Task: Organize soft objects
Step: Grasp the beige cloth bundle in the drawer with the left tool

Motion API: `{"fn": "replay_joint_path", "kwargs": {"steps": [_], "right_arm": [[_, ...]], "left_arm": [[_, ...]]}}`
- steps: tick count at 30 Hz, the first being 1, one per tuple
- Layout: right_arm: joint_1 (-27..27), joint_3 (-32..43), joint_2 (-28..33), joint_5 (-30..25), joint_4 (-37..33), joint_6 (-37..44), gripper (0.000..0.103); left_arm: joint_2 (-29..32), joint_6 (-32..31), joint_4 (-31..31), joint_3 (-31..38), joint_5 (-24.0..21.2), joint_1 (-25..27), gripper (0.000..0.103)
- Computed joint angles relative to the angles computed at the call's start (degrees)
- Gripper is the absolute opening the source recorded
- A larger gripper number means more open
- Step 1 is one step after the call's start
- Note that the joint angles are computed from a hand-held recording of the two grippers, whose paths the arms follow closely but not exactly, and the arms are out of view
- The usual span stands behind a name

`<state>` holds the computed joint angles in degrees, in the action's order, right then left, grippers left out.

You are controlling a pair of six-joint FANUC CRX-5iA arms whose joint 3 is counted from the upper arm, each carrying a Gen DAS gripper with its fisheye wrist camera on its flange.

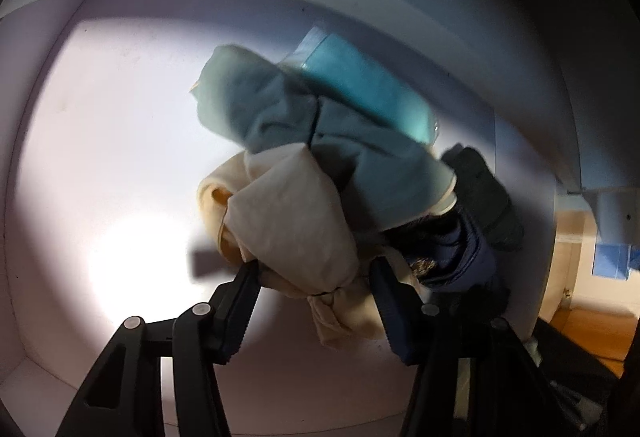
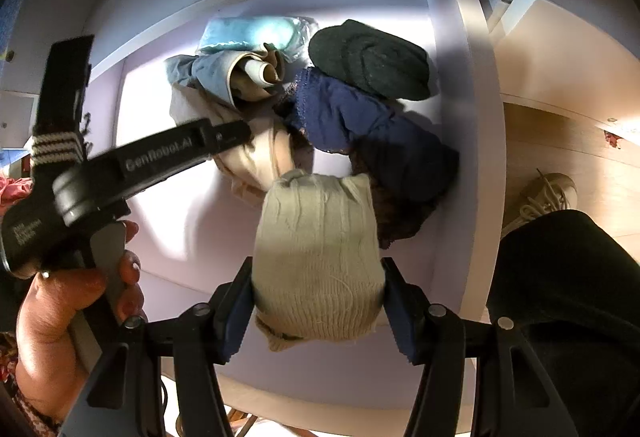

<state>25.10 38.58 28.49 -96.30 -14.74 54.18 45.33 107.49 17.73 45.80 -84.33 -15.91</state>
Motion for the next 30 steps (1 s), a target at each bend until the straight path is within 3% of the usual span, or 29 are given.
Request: {"fn": "replay_joint_path", "kwargs": {"steps": [5,10,14,17,23,25,30], "right_arm": [[-0.11,0.62,0.22,0.1,-0.32,0.09,0.06],[0.11,1.19,0.62,0.04,-0.19,0.28,0.06],[0.39,1.1,0.76,-0.45,0.21,-0.14,0.06],[0.34,0.62,0.66,-0.49,0.13,-0.47,0.06],[0.46,1.08,0.92,-0.48,0.4,-0.59,0.06],[0.47,0.99,0.71,-0.41,0.52,-0.34,0.06],[0.88,1.56,0.14,-0.38,1.01,-0.12,0.06]], "left_arm": [[-0.85,-2.84,-3.78,0.86,-2.88,0.2,0.053],[-2.65,-3.93,-3.78,-1.62,-0.24,0.24,0.053],[0.16,-6.28,-5.14,3.68,-2.54,-1.05,0.053],[-0.07,-8.11,-5.68,3.35,-2.9,-1.09,0.053],[-2.79,-11.17,-3.13,-2.82,-0.18,0.15,0.047],[-4.38,-12.99,-2.09,-5.74,0.3,1.1,0.034],[-6.61,-15.3,-1.18,-10.11,1.58,1.71,0.032]]}}
